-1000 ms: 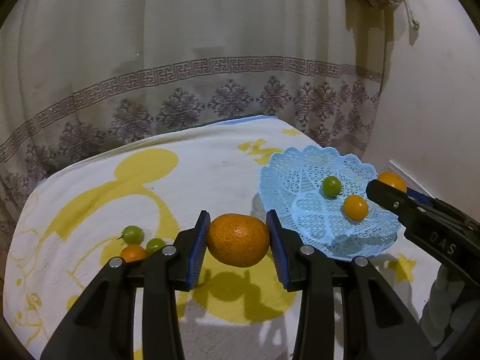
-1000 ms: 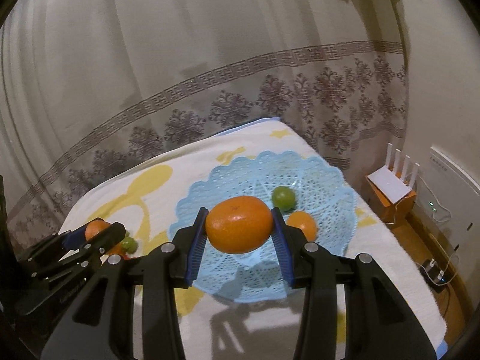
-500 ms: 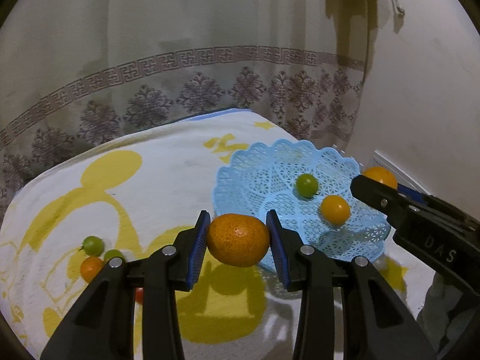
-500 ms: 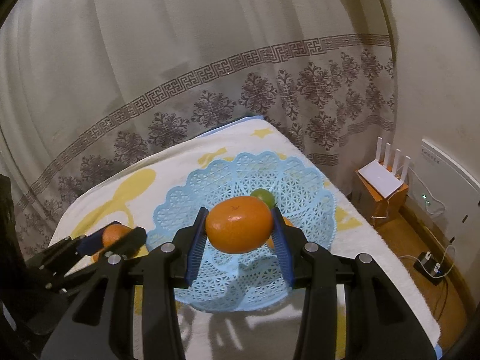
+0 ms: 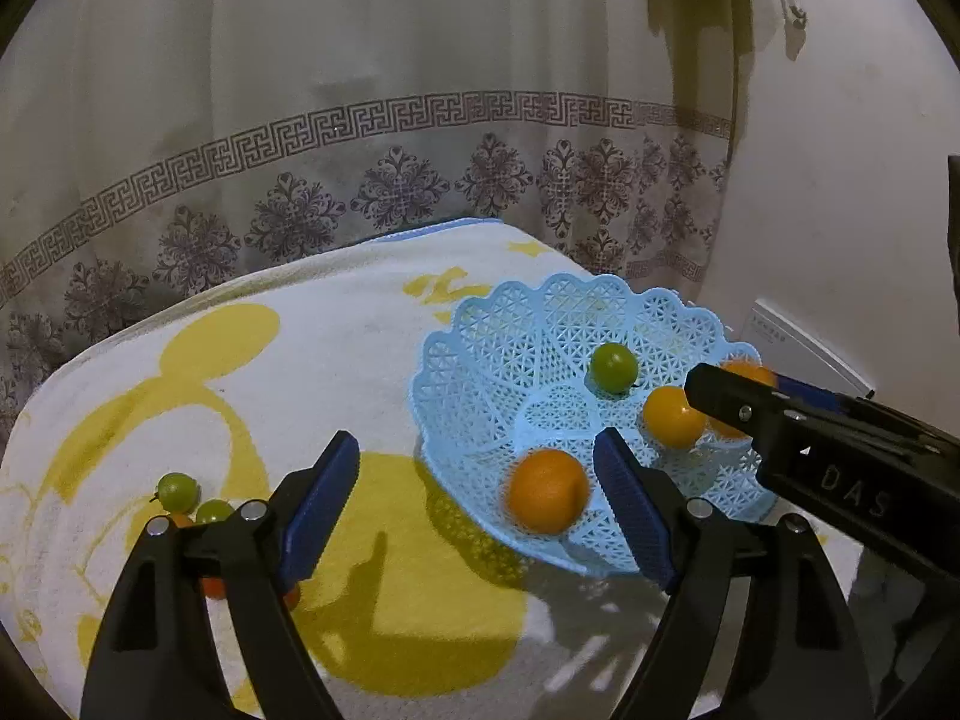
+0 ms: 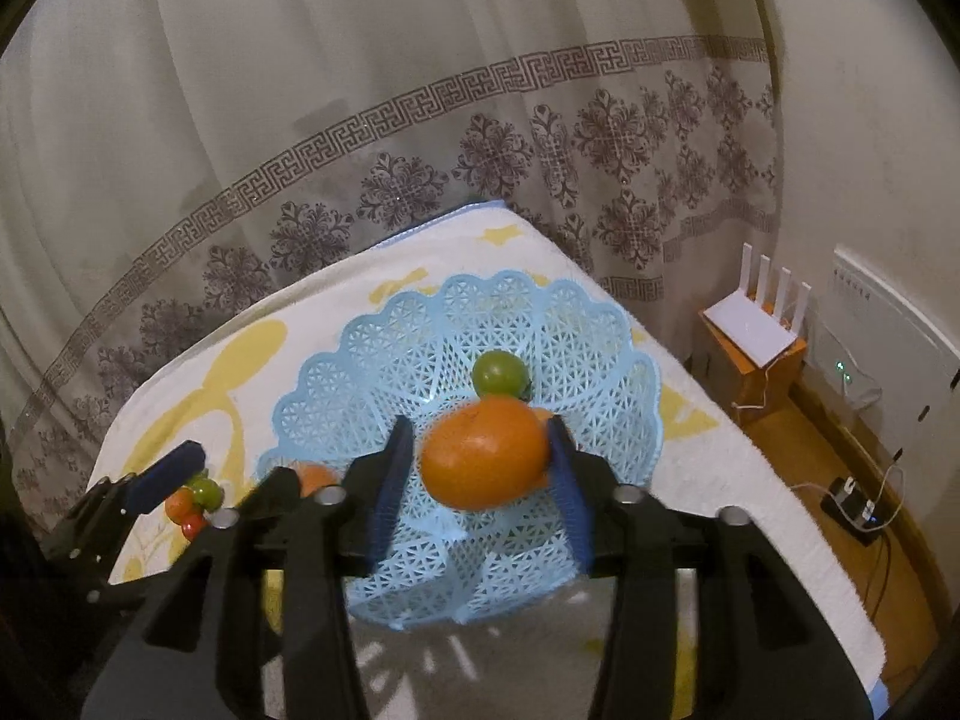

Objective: Organize fruits
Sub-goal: 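Open both tools to drop the fruits into the blue basket, then move both open tools back toward the remaining tomatoes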

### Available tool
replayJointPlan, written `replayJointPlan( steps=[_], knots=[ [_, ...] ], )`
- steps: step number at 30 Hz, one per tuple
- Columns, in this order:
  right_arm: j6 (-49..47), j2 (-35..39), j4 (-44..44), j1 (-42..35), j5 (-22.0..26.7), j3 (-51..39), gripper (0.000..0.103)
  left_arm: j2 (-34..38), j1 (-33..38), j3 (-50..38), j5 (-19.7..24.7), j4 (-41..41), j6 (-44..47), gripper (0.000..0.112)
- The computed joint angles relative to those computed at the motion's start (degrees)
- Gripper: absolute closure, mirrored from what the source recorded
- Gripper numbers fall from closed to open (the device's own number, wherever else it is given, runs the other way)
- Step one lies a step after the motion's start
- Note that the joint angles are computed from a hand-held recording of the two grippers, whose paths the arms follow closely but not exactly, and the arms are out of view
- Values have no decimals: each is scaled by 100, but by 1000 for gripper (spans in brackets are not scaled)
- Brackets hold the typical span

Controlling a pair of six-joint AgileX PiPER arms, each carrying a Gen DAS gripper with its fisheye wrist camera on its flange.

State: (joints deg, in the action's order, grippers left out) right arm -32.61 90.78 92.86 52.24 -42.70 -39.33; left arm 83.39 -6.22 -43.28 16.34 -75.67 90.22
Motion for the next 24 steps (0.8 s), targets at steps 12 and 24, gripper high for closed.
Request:
replayJointPlan(
  steps=[12, 24],
  knots=[
    [29, 27, 21, 116, -104, -58, 45, -91, 324, 121, 101, 164, -67, 29],
    [132, 53, 17, 354, -299, -98, 37, -213, 748, 148, 254, 600, -464, 27]
  ],
)
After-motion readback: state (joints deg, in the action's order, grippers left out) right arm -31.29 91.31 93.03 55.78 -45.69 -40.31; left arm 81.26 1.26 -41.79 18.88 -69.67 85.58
